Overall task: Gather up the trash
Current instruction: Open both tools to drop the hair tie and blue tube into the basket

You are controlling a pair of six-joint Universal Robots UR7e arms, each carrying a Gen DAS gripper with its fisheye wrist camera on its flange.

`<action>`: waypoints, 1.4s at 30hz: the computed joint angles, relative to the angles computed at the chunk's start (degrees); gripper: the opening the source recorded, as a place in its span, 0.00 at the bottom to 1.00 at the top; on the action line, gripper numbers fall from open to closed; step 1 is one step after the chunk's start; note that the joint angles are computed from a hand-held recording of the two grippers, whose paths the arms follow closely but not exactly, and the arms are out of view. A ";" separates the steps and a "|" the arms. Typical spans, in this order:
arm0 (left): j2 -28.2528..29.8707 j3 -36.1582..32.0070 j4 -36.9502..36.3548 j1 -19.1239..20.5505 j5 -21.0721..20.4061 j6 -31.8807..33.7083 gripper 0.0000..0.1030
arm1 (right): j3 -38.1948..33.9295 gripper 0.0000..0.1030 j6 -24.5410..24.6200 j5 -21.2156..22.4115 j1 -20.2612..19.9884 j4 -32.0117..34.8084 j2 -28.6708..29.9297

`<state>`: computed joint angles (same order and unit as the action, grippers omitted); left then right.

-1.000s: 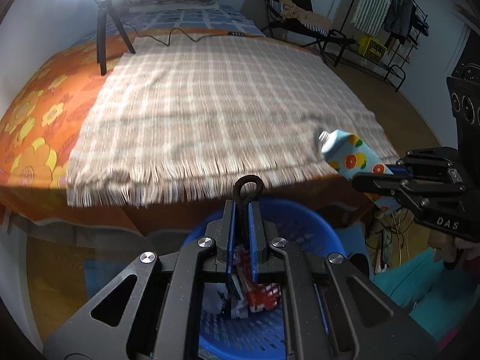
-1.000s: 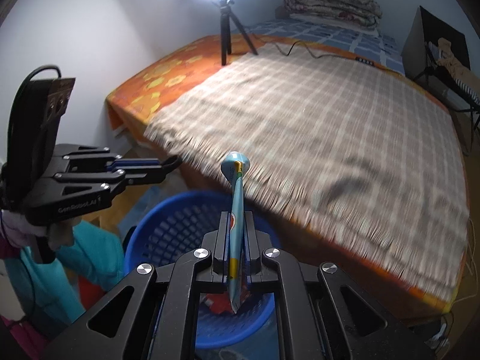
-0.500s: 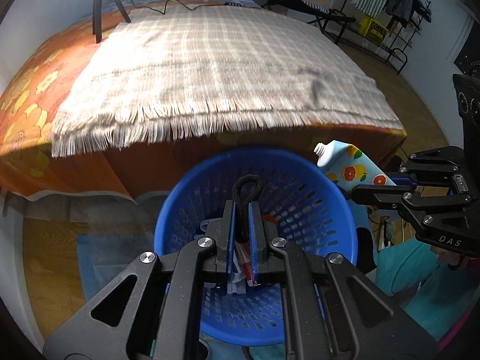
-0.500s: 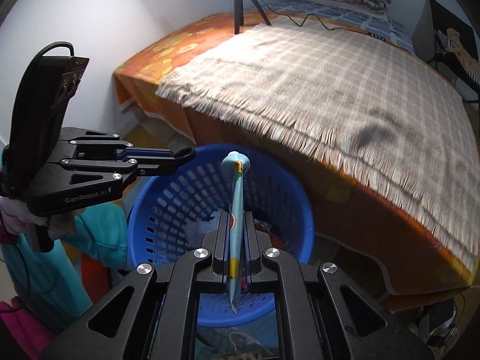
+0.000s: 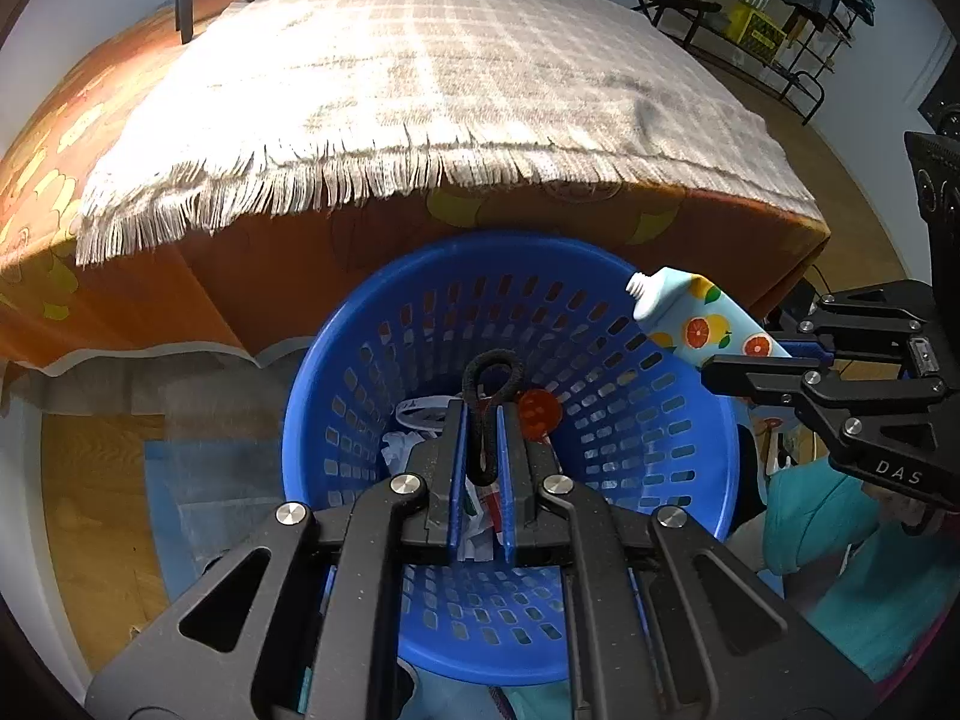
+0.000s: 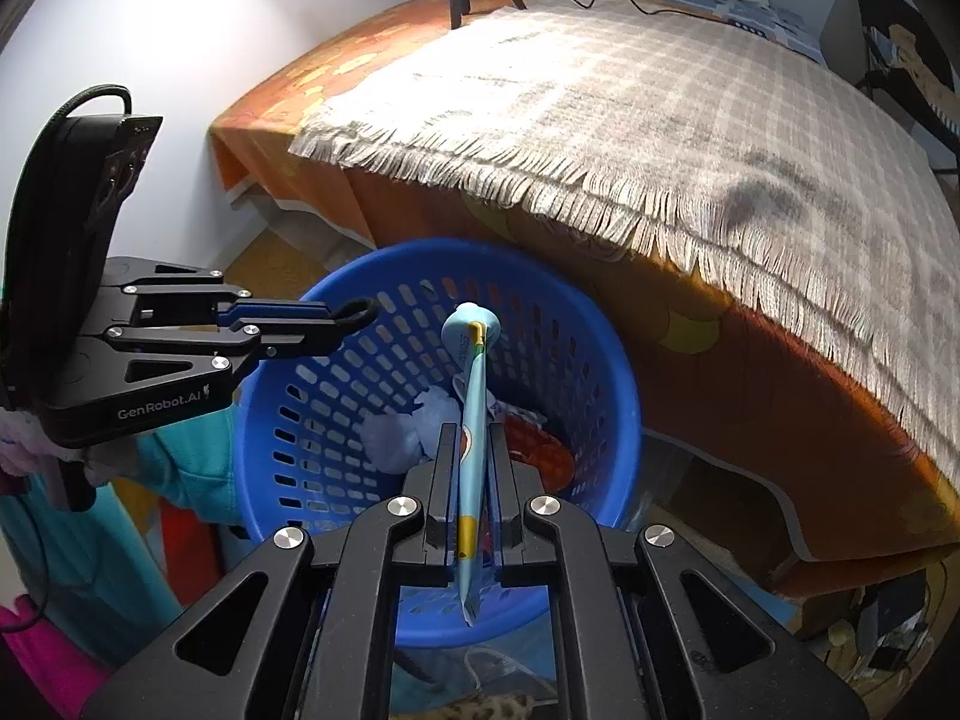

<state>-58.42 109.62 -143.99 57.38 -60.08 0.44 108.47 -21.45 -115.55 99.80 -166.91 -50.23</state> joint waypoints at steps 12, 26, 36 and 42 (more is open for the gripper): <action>0.64 -0.34 0.72 0.08 1.07 -0.17 0.11 | -1.06 0.06 1.45 -0.84 -0.31 2.08 0.95; 0.17 0.52 -1.27 -0.33 2.94 -0.11 0.47 | -1.40 0.35 2.99 -3.50 -0.10 2.12 1.54; 0.09 0.87 -2.85 -0.90 4.54 -0.46 0.65 | -1.67 0.56 4.61 -7.42 0.45 0.70 1.72; 0.27 0.79 -3.32 -1.21 5.21 -0.18 0.66 | -1.91 0.58 5.94 -9.96 0.67 0.29 1.87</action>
